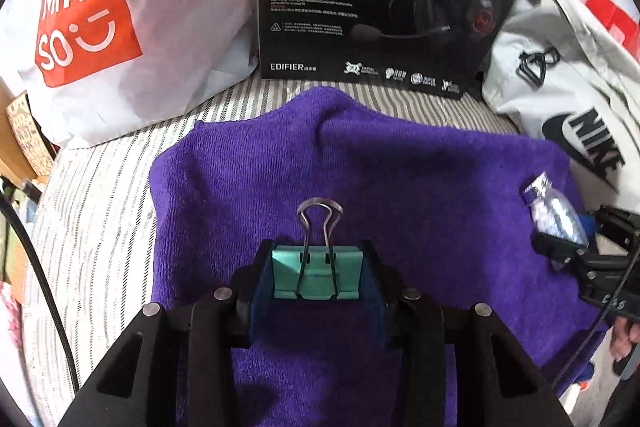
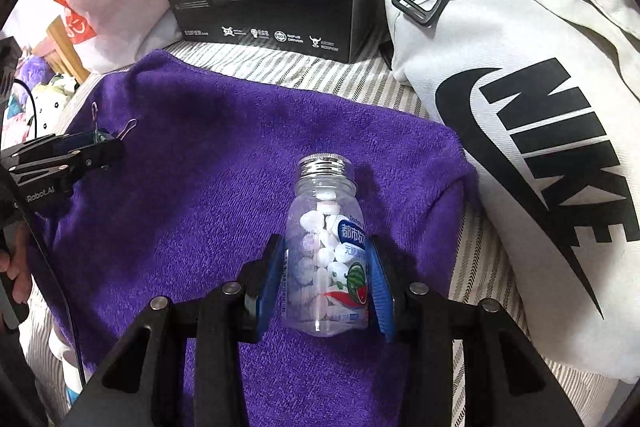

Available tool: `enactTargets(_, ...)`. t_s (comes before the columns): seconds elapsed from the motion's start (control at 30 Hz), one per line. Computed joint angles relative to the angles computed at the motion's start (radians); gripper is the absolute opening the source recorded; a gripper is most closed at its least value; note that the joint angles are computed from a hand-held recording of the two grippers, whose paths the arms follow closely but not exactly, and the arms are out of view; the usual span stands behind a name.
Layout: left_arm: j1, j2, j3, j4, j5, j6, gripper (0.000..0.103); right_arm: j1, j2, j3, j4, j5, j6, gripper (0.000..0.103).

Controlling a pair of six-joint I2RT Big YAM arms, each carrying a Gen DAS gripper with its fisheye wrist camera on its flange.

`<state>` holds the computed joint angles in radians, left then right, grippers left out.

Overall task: Organize rigid objects
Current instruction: 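Carry the clip and pill bottle onto the purple towel and open both tools, then grasp the white tape roll with the left tool while the right tool grasps the pink-capped bottle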

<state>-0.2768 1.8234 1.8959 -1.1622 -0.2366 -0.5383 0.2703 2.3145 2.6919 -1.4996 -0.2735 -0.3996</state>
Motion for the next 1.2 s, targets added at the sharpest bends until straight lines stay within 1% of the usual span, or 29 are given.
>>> enactTargets(0.07, -0.01, 0.01, 0.014, -0.023, -0.015, 0.005, 0.043, -0.005, 0.006, 0.012, -0.018, -0.029, -0.014, 0.049)
enactTargets(0.1, -0.014, 0.014, 0.021, -0.038, -0.018, 0.006, 0.045, -0.006, 0.006, 0.013, -0.023, -0.034, -0.014, 0.049)
enactTargets(0.13, -0.017, 0.014, 0.022, -0.046, -0.016, 0.006, 0.052, -0.007, 0.007, 0.019, -0.036, -0.034, -0.013, 0.049)
enactTargets(0.17, -0.021, 0.013, 0.022, -0.054, -0.012, 0.004, 0.061, -0.008, 0.011, 0.03, -0.05, -0.034, -0.015, 0.05)
enactTargets(0.23, -0.03, 0.011, 0.016, -0.067, -0.008, -0.005, 0.072, -0.012, -0.006, 0.01, -0.056, -0.032, -0.011, 0.051)
enactTargets(0.3, -0.04, -0.02, -0.028, -0.05, -0.013, -0.027, 0.072, -0.019, -0.046, -0.05, -0.041, -0.034, -0.005, 0.052)
enactTargets(0.33, -0.044, -0.043, -0.057, -0.034, -0.012, -0.049, 0.072, -0.025, -0.079, -0.099, -0.025, -0.045, -0.004, 0.052)
enactTargets(0.4, -0.055, -0.113, -0.136, 0.024, -0.001, -0.096, 0.072, -0.04, -0.154, -0.21, 0.016, -0.064, 0.003, 0.057)
enactTargets(0.47, -0.079, -0.194, -0.217, 0.083, -0.001, -0.122, 0.072, -0.056, -0.235, -0.324, 0.065, -0.078, 0.008, 0.059)
enactTargets(0.57, -0.136, -0.276, -0.286, 0.102, -0.059, -0.129, 0.072, -0.077, -0.36, -0.49, 0.138, -0.089, 0.022, 0.061)
enactTargets(0.63, -0.179, -0.335, -0.34, 0.104, -0.091, -0.119, 0.072, -0.096, -0.443, -0.598, 0.185, -0.117, 0.036, 0.065)
enactTargets(0.7, -0.208, -0.369, -0.377, 0.093, -0.108, -0.129, 0.072, -0.12, -0.52, -0.697, 0.225, -0.147, 0.058, 0.071)
enactTargets(0.73, -0.223, -0.384, -0.396, 0.098, -0.108, -0.13, 0.072, -0.126, -0.546, -0.733, 0.238, -0.155, 0.068, 0.071)
enactTargets(0.8, -0.246, -0.399, -0.426, 0.108, -0.101, -0.126, 0.072, -0.139, -0.6, -0.808, 0.259, -0.175, 0.094, 0.071)
enactTargets(0.87, -0.264, -0.399, -0.442, 0.099, -0.11, -0.122, 0.072, -0.147, -0.636, -0.857, 0.264, -0.185, 0.105, 0.071)
enactTargets(0.97, -0.274, -0.375, -0.44, 0.081, -0.122, -0.092, 0.072, -0.149, -0.679, -0.921, 0.273, -0.178, 0.109, 0.071)
enactTargets(1.07, -0.273, -0.356, -0.441, 0.078, -0.117, -0.083, 0.072, -0.158, -0.719, -0.97, 0.277, -0.17, 0.091, 0.071)
enactTargets(1.2, -0.269, -0.345, -0.45, 0.111, -0.101, -0.065, 0.07, -0.18, -0.757, -1.019, 0.286, -0.159, 0.066, 0.071)
